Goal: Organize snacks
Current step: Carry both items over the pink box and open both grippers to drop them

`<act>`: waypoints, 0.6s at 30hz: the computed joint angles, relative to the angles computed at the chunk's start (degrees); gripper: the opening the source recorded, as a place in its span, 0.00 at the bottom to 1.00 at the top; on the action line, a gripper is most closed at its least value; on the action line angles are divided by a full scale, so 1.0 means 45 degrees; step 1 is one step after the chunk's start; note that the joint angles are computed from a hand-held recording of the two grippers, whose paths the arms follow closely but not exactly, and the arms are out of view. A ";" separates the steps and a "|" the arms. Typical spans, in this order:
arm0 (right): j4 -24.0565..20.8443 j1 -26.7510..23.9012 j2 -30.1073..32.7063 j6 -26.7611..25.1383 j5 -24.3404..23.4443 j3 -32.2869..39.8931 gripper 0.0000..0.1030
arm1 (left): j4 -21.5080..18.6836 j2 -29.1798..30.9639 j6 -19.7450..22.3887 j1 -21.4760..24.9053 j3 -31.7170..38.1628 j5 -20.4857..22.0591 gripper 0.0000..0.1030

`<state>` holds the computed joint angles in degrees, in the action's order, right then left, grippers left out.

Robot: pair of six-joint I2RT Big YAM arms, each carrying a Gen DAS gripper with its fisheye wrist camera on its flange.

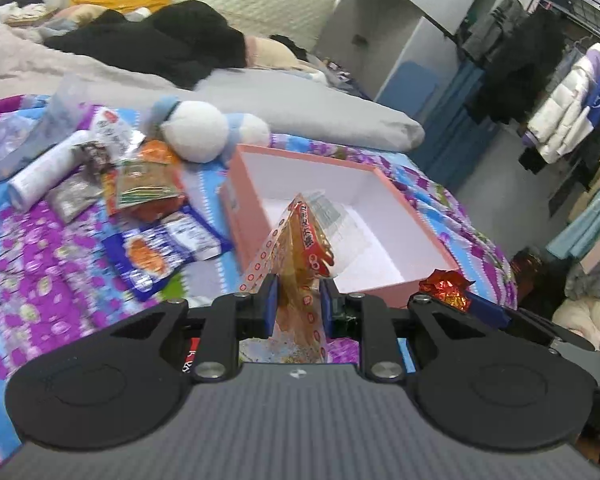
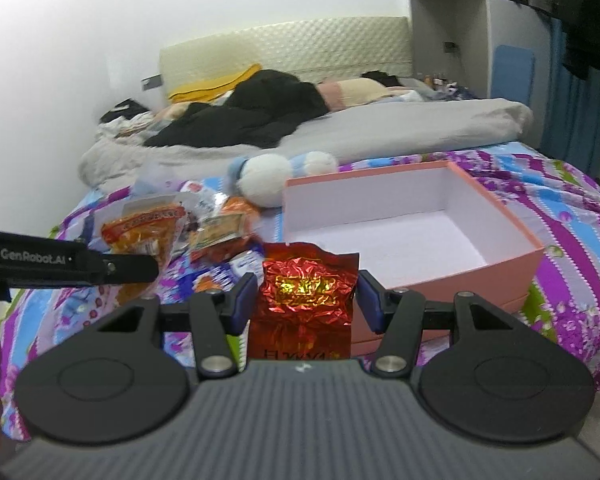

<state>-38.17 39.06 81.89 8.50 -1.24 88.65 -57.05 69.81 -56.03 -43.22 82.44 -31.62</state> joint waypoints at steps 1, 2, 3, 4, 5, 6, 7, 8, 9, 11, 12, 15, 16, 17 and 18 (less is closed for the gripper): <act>-0.0021 -0.0109 0.0119 -0.0004 0.0023 0.0151 0.55 | 0.0179 0.0205 0.0223 0.0182 0.0186 0.0259 0.25; -0.0067 -0.0235 0.0289 -0.0028 0.0021 0.0362 0.55 | 0.0334 0.0486 0.0535 0.0407 0.0453 0.0537 0.24; -0.0112 -0.0360 0.0485 -0.0050 0.0027 0.0601 0.55 | 0.0453 0.0725 0.0768 0.0595 0.0675 0.0726 0.24; -0.0111 -0.0487 0.0651 -0.0085 0.0028 0.0793 0.55 | 0.0585 0.1009 0.1021 0.0786 0.0953 0.0949 0.24; -0.0146 -0.0615 0.0814 -0.0156 0.0016 0.1000 0.55 | 0.0676 0.1301 0.1201 0.0981 0.1241 0.1189 0.25; -0.0223 -0.0753 0.1080 -0.0218 0.0015 0.1322 0.55 | 0.0764 0.1575 0.1363 0.1179 0.1508 0.1410 0.25; -0.0282 -0.0882 0.1271 -0.0222 -0.0039 0.1551 0.55 | 0.0848 0.1894 0.1541 0.1372 0.1832 0.1641 0.25; -0.0387 -0.1024 0.1483 -0.0223 -0.0192 0.1819 0.55 | 0.0885 0.2186 0.1644 0.1536 0.2136 0.1843 0.25; -0.0524 -0.1194 0.1774 -0.0244 -0.0383 0.2194 0.55 | 0.0958 0.2522 0.1767 0.1729 0.2474 0.2101 0.25; -0.0640 -0.1398 0.2193 -0.0310 -0.0381 0.2721 0.55 | 0.1029 0.3228 0.2114 0.2103 0.3192 0.2645 0.25; -0.0749 -0.1507 0.2467 -0.0369 -0.0372 0.3053 0.55 | 0.0991 0.3646 0.2268 0.2266 0.3633 0.2856 0.25; -0.1008 -0.1812 0.3233 -0.0273 -0.0423 0.3915 0.55 | 0.0865 0.4758 0.2645 0.2752 0.4820 0.3559 0.25; -0.1107 -0.1909 0.3508 -0.0250 -0.0398 0.4213 0.55 | 0.0819 0.5110 0.2724 0.2914 0.5188 0.3763 0.25; -0.1178 -0.1990 0.3711 -0.0240 -0.0410 0.4427 0.55 | 0.0787 0.5503 0.2821 0.3072 0.5608 0.3999 0.25; -0.1254 -0.2099 0.3957 -0.0213 -0.0489 0.4692 0.55 | 0.0763 0.5862 0.2883 0.3217 0.5989 0.4191 0.25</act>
<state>-43.81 29.61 99.70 7.55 -3.44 109.76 -53.62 96.19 -43.05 -28.74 109.39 -12.76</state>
